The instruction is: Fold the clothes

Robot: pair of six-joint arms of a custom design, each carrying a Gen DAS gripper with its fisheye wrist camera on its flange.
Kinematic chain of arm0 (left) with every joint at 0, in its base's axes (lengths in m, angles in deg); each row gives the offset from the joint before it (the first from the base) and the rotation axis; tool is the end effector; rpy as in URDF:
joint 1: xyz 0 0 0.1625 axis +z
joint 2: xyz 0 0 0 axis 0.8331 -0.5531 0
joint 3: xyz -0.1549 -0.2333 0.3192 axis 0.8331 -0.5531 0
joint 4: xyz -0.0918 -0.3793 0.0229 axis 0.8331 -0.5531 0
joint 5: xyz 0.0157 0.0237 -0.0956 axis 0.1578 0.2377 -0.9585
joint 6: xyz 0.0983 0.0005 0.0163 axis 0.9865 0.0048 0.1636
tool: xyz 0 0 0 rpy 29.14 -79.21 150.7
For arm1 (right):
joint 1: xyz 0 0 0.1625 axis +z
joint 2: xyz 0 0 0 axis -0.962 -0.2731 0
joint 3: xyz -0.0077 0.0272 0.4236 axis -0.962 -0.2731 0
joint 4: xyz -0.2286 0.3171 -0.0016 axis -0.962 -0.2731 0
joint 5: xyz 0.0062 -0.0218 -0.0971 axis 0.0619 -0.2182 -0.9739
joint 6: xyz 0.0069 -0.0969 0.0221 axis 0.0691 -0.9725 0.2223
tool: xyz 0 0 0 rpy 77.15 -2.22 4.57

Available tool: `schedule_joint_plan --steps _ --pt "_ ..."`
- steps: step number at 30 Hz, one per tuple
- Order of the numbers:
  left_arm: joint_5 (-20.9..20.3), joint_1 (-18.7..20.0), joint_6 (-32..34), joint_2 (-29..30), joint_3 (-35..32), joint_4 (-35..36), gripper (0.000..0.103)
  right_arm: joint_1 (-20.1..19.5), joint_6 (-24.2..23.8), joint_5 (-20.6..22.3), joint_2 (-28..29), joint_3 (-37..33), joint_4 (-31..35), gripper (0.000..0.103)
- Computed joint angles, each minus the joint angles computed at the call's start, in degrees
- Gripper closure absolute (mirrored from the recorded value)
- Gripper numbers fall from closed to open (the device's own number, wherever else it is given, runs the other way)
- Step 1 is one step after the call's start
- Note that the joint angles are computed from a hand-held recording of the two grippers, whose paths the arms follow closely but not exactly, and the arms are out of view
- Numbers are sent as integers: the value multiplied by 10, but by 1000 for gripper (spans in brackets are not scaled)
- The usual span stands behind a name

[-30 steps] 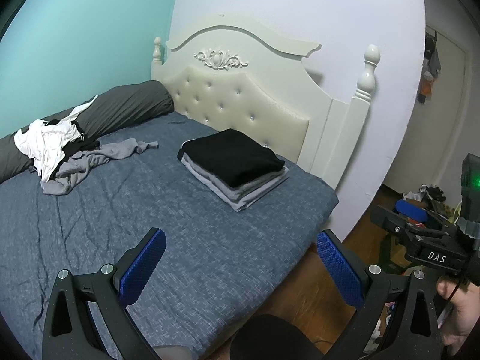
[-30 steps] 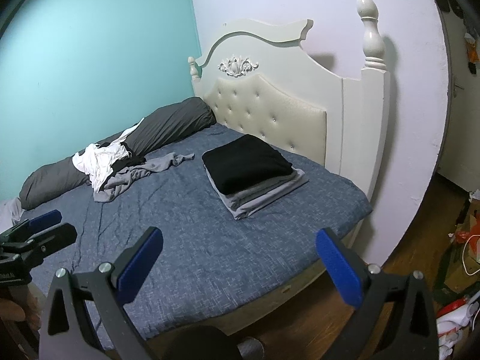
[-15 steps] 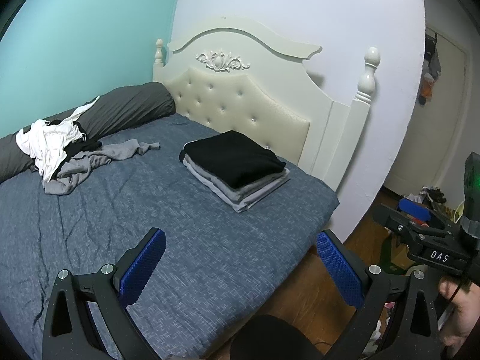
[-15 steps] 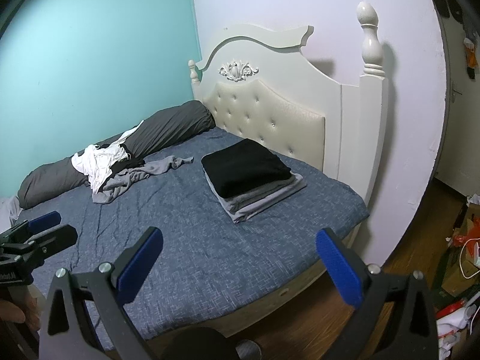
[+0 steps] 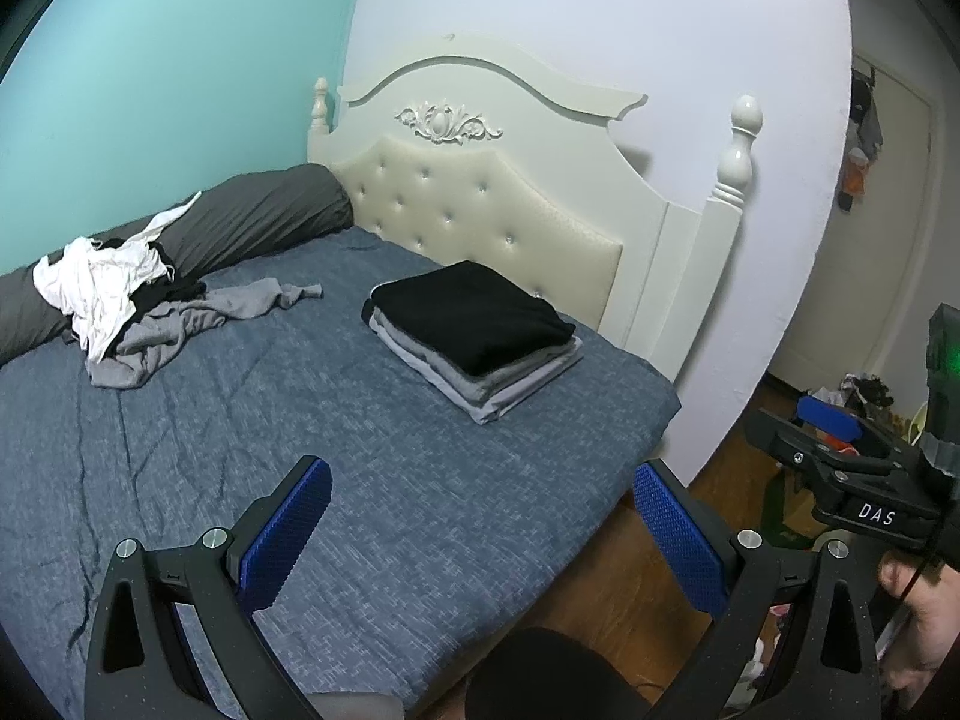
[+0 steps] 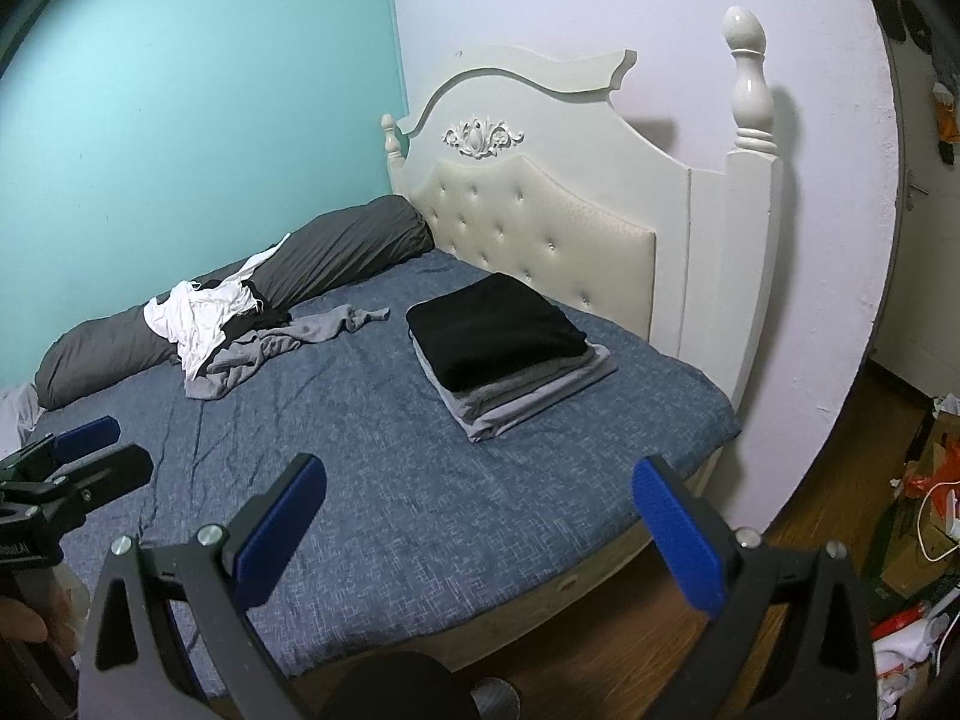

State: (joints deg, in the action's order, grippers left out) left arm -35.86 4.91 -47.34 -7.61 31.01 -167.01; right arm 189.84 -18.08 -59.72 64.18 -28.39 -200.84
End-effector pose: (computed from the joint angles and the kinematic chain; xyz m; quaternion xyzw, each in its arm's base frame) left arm -0.1986 -0.7090 0.3763 0.3648 0.8625 -0.3198 0.1439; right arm 0.3983 -0.6920 0.1621 0.0993 -0.8042 0.4909 0.3200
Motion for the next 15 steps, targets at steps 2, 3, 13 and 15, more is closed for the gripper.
schedule_joint_plan --steps 2,3,13,15 --pt "0 0 1 0 0 0 0 0 -3 0 1 -2 -1 0" --pt "-1 0 2 0 1 1 0 0 -4 0 2 -4 -2 0" --pt "2 0 6 -4 8 -12 0 1 -6 -3 4 -4 -4 0" --pt "2 0 6 -4 8 -11 0 0 -6 -3 4 -4 -3 0"
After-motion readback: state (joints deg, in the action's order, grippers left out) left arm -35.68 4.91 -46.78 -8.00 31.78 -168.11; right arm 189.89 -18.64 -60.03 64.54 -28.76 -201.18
